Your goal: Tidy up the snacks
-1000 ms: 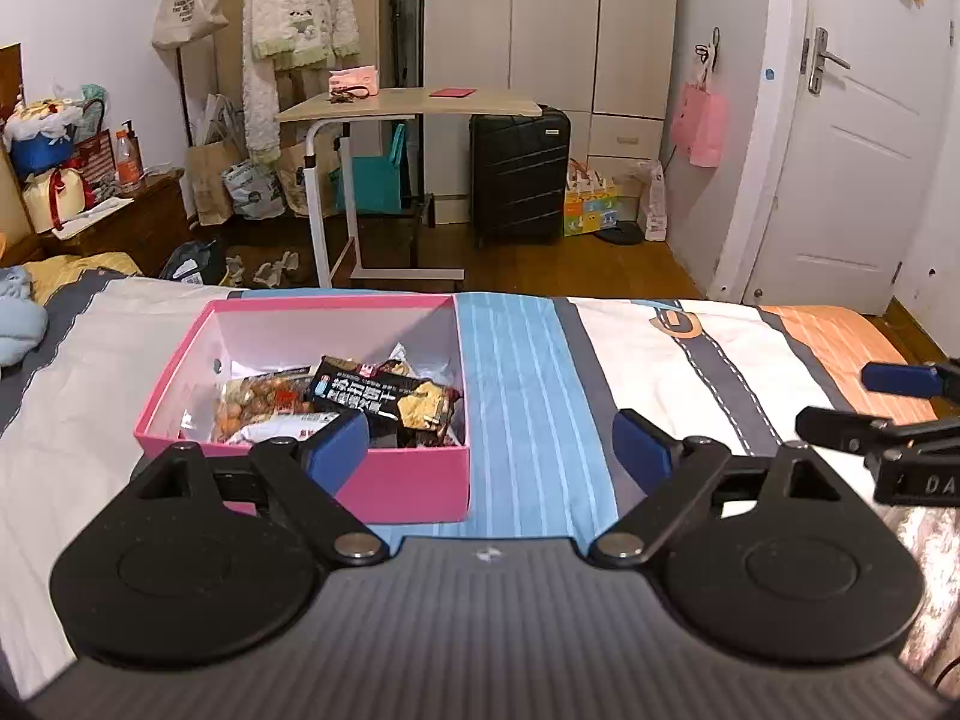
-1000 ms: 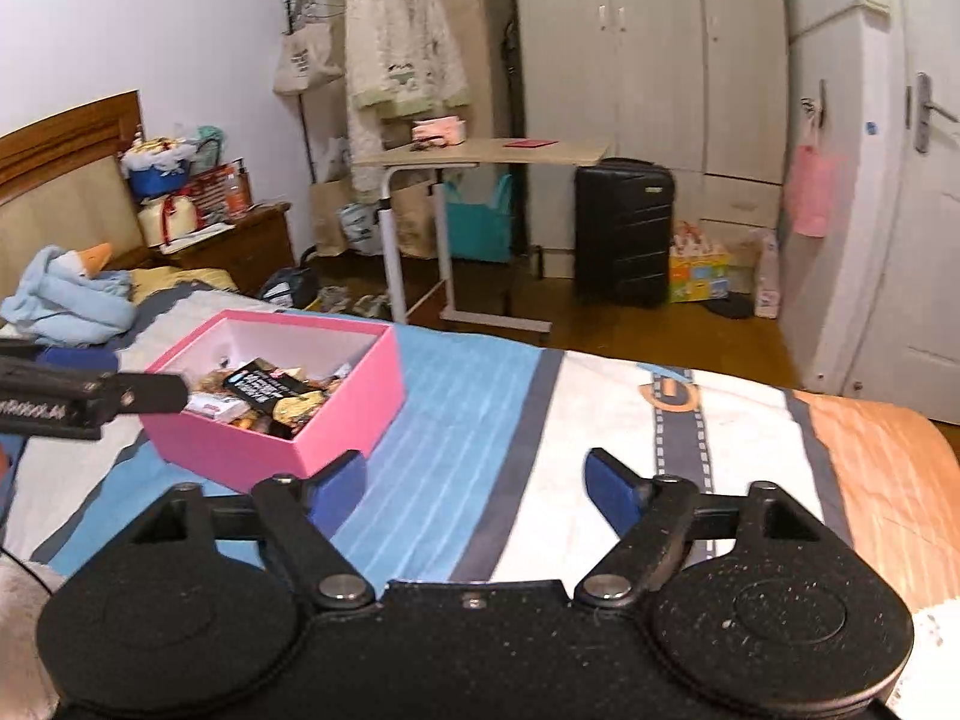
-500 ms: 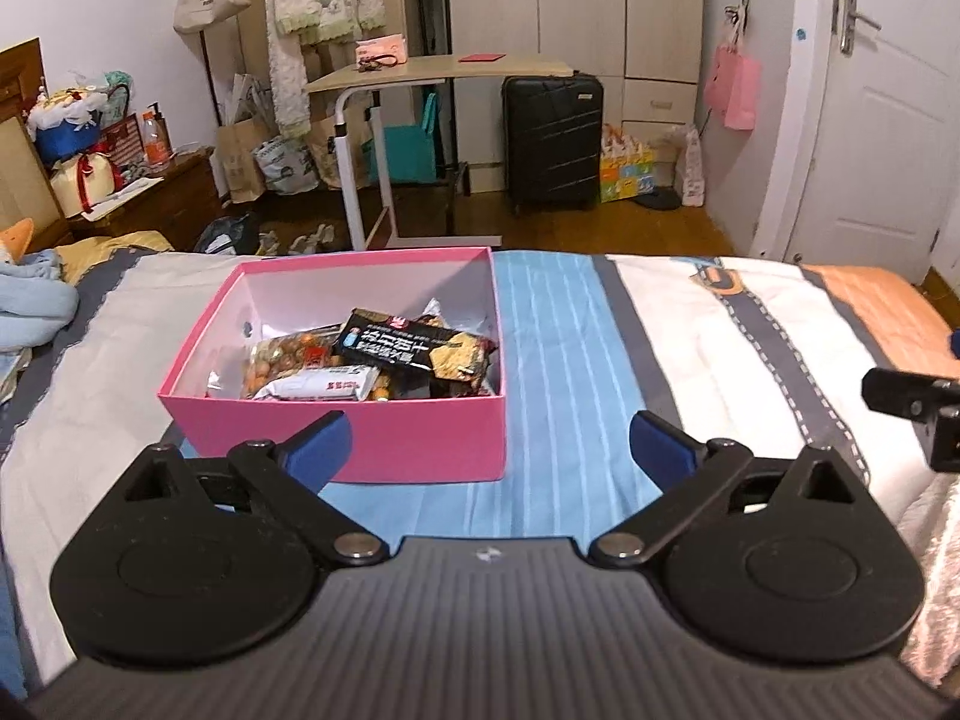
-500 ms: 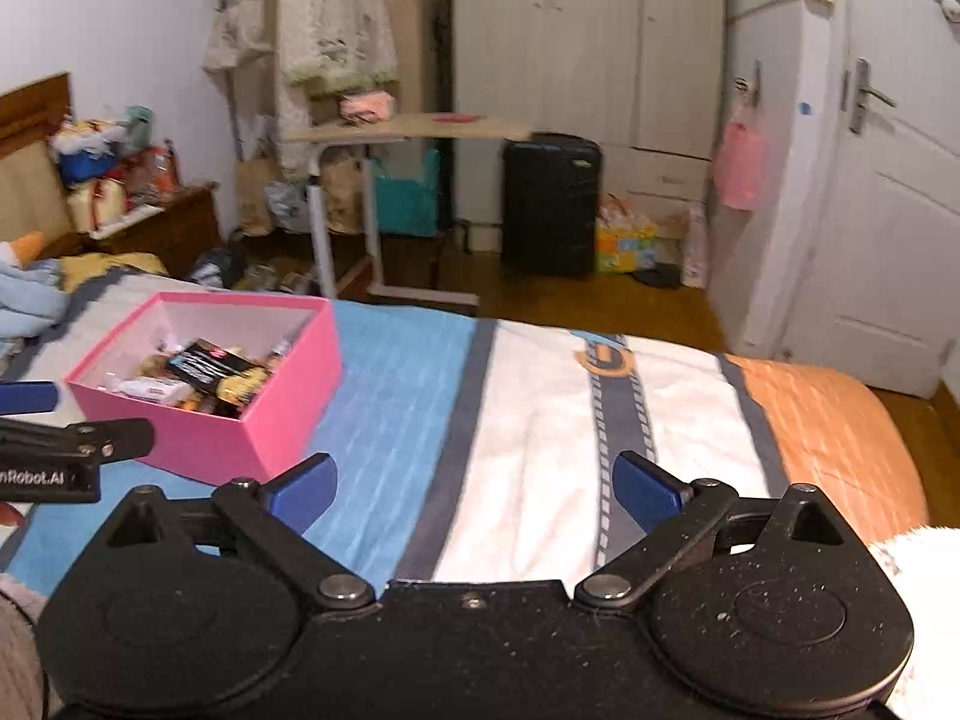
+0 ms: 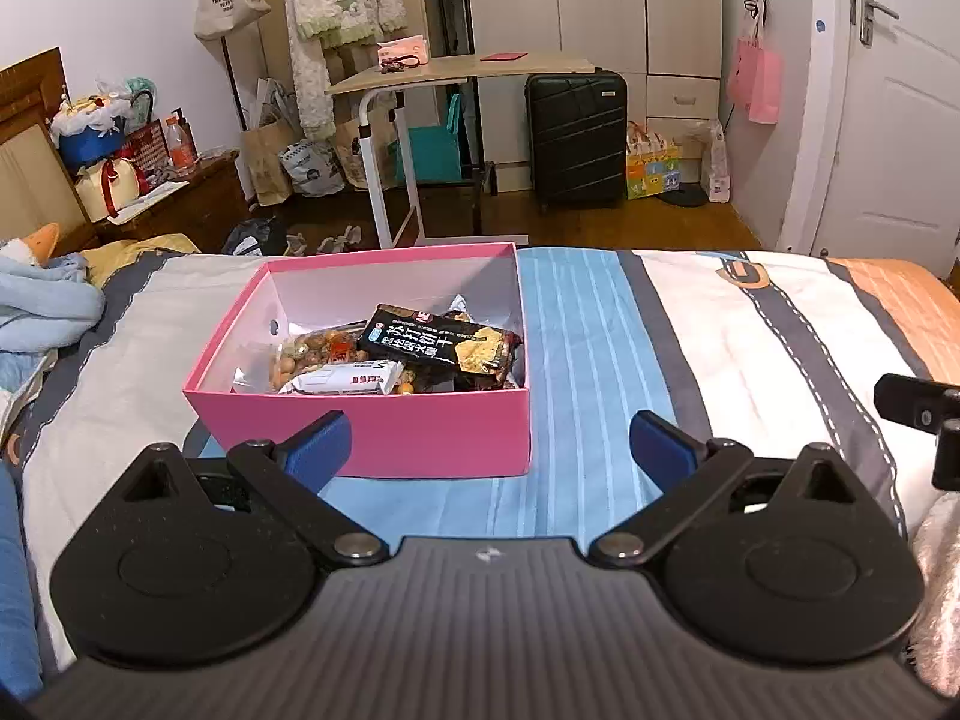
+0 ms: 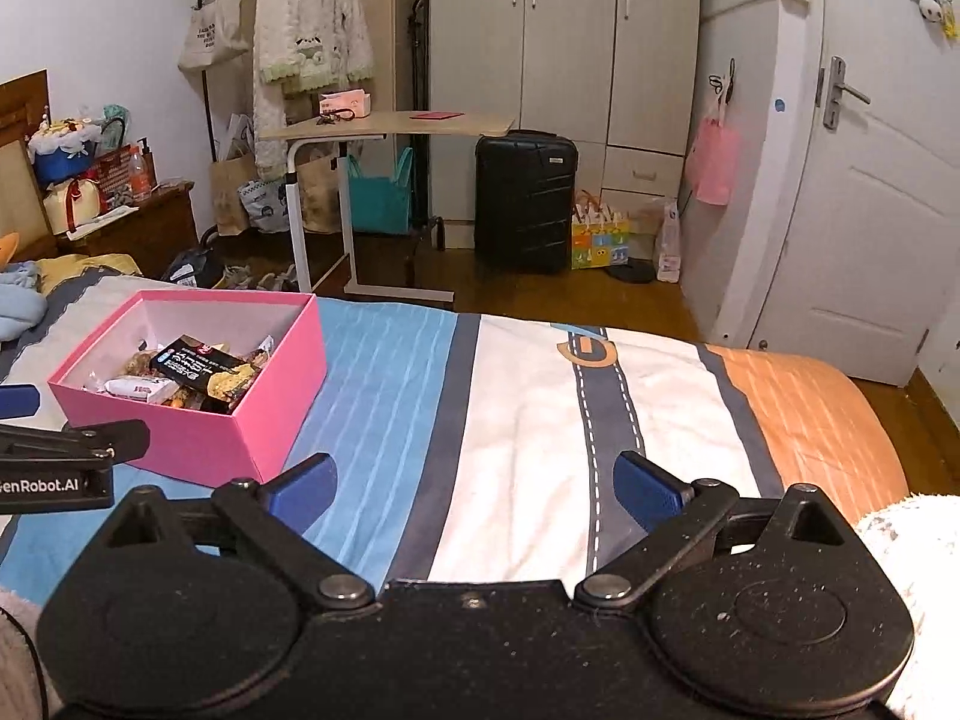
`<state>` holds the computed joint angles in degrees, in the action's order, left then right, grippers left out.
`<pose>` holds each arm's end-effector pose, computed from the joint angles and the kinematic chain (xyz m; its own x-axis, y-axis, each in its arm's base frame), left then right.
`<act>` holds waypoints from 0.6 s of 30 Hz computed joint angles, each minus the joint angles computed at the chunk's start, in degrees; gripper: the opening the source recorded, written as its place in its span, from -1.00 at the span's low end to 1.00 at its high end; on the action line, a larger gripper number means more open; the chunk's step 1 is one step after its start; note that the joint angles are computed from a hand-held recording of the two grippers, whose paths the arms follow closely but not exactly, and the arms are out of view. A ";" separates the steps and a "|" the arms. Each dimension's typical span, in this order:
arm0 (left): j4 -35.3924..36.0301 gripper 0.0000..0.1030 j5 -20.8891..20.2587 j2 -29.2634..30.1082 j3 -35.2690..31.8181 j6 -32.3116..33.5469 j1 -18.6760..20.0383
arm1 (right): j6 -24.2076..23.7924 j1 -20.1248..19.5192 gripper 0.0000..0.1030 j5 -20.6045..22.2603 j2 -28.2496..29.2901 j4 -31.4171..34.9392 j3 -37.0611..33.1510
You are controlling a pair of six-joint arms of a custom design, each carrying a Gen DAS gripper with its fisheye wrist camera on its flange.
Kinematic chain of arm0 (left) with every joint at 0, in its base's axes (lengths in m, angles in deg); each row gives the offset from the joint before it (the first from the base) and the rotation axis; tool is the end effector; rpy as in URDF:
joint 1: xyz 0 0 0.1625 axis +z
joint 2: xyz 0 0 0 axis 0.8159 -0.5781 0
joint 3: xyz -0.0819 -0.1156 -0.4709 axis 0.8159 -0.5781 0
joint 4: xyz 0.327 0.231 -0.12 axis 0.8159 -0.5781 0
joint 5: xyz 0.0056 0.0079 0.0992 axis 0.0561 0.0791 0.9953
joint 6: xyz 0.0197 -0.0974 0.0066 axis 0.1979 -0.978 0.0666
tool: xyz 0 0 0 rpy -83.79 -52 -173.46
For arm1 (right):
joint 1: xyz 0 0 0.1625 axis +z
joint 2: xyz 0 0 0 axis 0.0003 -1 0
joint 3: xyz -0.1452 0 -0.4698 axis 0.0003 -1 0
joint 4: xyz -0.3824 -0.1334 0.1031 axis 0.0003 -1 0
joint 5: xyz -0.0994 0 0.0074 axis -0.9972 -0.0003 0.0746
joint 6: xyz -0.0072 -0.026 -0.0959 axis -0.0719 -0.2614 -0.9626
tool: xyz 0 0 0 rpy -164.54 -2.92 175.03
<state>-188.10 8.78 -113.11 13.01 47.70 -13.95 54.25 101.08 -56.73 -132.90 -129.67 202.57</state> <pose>-0.3717 -0.6041 0.1154 -0.6268 0.2095 -0.7505 0.6890 0.5987 -0.4084 0.1785 -0.5614 0.3234 -0.6884 0.1645 0.7064 -0.5040 0.5920 -0.6289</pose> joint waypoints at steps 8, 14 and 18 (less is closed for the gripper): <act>1.12 0.95 -1.29 -0.40 0.13 -1.64 0.30 | -0.50 0.14 0.95 -0.92 0.48 -0.45 -0.45; 0.13 0.95 -0.56 -0.02 0.12 -1.11 0.36 | -0.28 0.26 0.95 -1.34 0.98 -0.32 -0.66; -0.46 0.95 -0.11 0.33 0.08 -0.36 0.23 | 0.58 0.10 0.95 -1.57 1.02 0.07 -0.86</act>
